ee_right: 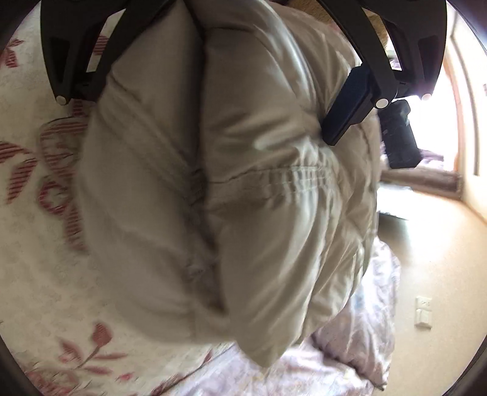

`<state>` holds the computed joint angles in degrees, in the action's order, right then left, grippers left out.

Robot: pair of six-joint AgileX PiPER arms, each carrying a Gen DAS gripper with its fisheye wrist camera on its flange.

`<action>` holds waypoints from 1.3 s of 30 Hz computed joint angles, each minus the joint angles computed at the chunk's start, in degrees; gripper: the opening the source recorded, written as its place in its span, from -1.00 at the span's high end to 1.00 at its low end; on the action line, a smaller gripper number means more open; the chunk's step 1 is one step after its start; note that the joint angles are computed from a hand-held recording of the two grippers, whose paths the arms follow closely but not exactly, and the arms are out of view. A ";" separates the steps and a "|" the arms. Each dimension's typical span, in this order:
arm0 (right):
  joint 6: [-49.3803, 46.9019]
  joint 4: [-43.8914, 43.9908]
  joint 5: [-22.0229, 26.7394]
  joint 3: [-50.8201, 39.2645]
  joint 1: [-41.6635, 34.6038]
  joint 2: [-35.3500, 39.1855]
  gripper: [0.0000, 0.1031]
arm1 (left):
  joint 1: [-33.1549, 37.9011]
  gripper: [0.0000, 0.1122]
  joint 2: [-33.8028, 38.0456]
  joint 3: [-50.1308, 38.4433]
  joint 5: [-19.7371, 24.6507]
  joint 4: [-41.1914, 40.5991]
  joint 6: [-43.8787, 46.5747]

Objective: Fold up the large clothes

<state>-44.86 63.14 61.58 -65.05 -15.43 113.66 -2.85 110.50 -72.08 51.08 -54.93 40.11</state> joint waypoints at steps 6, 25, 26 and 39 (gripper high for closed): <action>-0.51 1.68 0.73 -0.76 -0.02 1.21 -0.97 | 1.47 -0.80 3.10 -2.02 4.21 -2.32 1.29; -11.65 5.66 2.62 5.24 -4.40 1.01 -0.97 | -0.34 -0.78 4.36 0.76 2.36 -13.66 5.36; -11.83 5.72 2.56 5.43 -4.25 0.85 -0.97 | -0.46 -0.76 4.26 0.41 2.40 -13.40 5.05; -17.42 14.66 7.22 6.21 -1.54 1.27 -0.72 | 5.61 -0.34 1.40 -1.07 5.42 -16.64 10.20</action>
<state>-62.28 77.79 68.80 -58.85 -16.98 114.93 2.76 111.90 -73.15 56.50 -71.57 50.30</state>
